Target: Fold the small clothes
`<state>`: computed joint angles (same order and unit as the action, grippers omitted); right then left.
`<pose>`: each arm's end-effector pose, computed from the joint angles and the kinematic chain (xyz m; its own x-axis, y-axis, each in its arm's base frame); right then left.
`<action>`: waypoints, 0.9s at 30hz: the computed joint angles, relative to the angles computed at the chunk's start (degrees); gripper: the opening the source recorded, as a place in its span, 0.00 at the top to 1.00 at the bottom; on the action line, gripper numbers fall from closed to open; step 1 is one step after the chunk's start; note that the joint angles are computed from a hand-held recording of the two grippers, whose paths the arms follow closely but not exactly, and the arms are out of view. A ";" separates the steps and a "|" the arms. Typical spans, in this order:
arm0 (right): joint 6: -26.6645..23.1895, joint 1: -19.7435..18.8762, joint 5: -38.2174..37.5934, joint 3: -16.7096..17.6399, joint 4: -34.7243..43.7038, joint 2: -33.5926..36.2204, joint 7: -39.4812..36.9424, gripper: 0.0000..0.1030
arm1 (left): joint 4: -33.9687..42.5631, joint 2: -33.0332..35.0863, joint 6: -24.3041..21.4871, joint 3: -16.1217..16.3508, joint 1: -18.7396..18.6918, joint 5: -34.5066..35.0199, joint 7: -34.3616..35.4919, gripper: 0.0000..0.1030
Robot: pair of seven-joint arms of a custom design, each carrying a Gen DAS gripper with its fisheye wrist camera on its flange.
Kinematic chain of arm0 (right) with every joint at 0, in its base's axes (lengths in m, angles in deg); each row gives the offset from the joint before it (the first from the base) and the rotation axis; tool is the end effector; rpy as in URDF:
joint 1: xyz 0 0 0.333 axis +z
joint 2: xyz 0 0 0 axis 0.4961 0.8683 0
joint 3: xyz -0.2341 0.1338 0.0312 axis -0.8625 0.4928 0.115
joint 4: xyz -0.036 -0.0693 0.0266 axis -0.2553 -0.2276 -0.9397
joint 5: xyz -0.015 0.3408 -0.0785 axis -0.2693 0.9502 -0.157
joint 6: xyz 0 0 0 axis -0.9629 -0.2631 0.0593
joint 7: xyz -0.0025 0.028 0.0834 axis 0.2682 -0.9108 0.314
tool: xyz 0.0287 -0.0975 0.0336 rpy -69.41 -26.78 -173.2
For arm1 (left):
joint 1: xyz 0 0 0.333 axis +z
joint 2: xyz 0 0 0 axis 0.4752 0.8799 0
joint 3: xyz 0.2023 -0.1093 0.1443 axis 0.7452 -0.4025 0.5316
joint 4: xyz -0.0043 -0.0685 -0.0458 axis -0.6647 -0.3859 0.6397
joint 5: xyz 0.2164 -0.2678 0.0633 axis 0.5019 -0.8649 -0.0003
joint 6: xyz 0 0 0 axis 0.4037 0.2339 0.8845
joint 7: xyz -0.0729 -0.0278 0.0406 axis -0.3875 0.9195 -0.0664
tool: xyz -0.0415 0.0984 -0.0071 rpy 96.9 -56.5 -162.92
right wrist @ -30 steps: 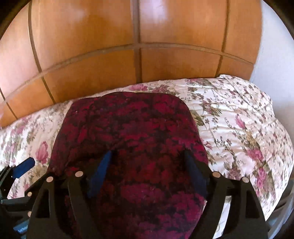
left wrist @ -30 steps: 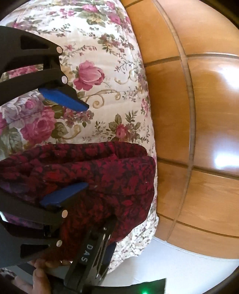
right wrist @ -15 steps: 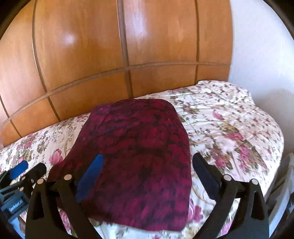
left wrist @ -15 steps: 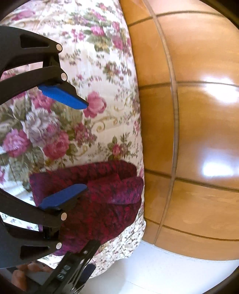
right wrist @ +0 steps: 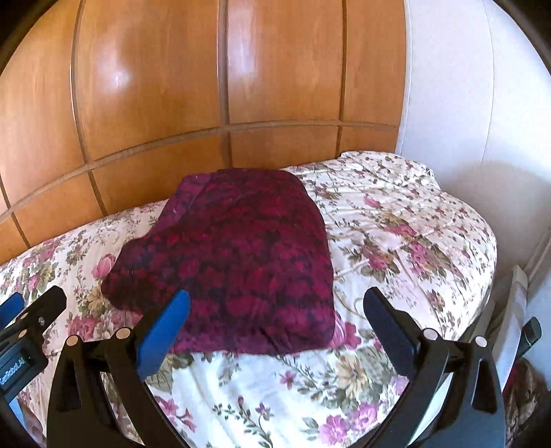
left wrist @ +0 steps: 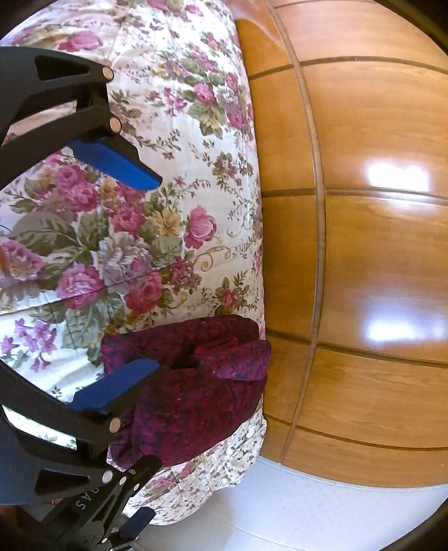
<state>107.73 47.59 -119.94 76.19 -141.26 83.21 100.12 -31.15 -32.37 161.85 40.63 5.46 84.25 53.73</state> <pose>0.5221 0.1792 0.6140 -0.6104 -0.7886 -0.0749 -0.4950 0.4535 -0.7412 0.5903 -0.3345 0.5706 -0.4587 -0.8868 0.0566 -0.5504 0.2335 -0.8016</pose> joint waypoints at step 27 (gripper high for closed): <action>1.15 -0.15 -0.84 1.12 -2.83 -2.51 2.31 0.02 | -7.19 -5.41 3.28 -0.11 0.13 2.46 -1.23 0.04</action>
